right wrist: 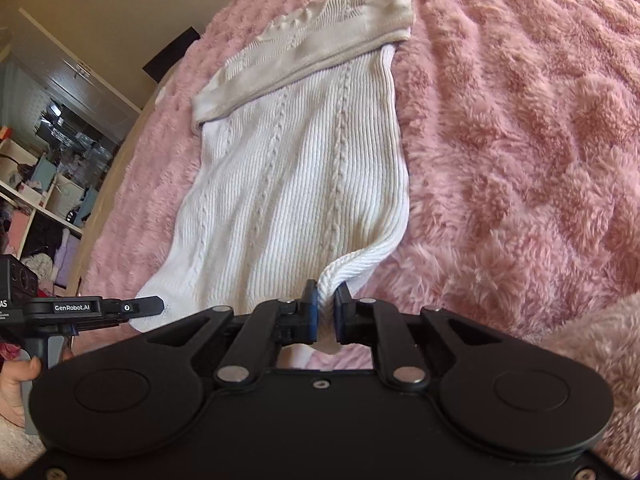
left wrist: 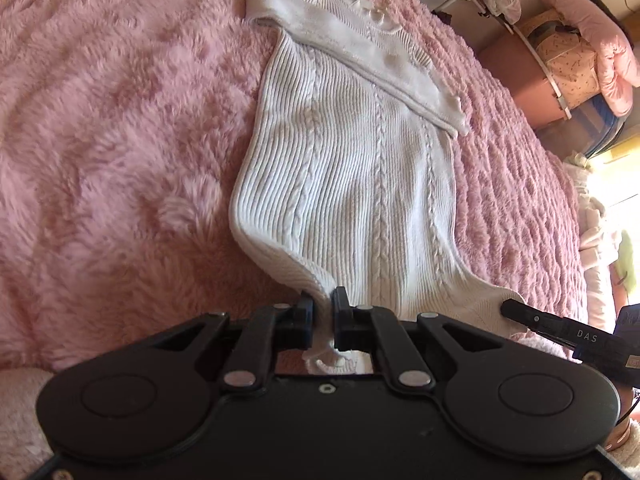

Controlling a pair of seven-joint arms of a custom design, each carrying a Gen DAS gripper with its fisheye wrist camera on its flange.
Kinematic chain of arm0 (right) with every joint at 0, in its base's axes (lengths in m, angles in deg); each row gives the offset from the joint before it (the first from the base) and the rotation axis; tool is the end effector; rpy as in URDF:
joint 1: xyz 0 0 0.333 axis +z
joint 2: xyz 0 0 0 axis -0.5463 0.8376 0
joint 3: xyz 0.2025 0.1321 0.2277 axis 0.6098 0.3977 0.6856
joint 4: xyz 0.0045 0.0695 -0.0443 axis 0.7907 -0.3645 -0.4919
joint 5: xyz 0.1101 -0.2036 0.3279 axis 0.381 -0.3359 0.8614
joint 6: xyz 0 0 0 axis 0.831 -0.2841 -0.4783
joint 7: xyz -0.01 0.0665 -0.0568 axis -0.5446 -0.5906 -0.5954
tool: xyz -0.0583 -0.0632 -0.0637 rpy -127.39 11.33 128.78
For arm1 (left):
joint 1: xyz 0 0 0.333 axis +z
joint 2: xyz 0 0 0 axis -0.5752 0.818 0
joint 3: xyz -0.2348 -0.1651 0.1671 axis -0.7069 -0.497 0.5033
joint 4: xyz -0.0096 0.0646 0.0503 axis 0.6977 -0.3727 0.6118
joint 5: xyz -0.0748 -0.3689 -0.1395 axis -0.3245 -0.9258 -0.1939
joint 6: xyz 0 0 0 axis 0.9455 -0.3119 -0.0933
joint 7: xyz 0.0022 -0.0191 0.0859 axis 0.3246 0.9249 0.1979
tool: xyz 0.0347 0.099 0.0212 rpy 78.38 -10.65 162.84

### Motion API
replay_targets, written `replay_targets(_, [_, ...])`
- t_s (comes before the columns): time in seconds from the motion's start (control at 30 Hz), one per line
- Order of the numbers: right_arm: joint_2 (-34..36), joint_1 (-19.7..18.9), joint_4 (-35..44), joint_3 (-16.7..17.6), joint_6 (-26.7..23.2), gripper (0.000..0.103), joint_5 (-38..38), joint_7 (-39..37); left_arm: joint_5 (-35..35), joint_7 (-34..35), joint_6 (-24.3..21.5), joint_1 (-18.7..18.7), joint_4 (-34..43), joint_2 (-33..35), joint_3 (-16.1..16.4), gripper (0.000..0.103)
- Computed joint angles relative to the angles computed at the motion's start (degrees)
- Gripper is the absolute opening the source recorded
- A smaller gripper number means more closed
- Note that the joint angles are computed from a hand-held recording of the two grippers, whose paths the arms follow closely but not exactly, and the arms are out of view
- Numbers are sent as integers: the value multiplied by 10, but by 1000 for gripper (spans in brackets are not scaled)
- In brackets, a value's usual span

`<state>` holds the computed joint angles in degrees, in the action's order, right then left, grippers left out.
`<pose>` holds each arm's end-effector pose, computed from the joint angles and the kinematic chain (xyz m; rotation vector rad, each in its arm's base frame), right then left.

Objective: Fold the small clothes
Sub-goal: 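Close both grippers on the hem edge of the dress, then lift the hem with both grippers and lay it over the collar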

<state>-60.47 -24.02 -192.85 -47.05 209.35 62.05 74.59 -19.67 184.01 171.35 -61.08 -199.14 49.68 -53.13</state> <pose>0.4531 0.0133 0.3835 -1.7290 1.6319 0.0013 0.4199 -0.2068 0.3916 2.2978 -1.7060 1.0653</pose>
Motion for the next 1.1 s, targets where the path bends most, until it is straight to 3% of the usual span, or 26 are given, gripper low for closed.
replay_targets(0.2, [27, 4, 70, -2, 2, 9, 66, -51, 8, 38, 14, 24, 71, 27, 14, 6])
replay_targets(0.33, [79, 1, 148, 6, 12, 9, 122, -93, -41, 112, -6, 55, 157, 75, 18, 6])
replay_targets(0.47, [144, -15, 232, 18, 13, 9, 138, -80, -22, 112, -29, 100, 233, 124, 8, 6])
replay_targets(0.73, [273, -49, 393, 56, 55, 9, 115, -50, 94, 56, -49, 170, 410, 255, -11, 6])
replay_targets(0.87, [348, -63, 486, 78, 72, 9, 79, -10, 168, 24, -33, 180, 510, 340, -12, 6])
replay_targets(1.1, [483, -62, 654, 79, 70, 9, -64, 127, 331, -128, -112, 157, 715, 496, 46, 6])
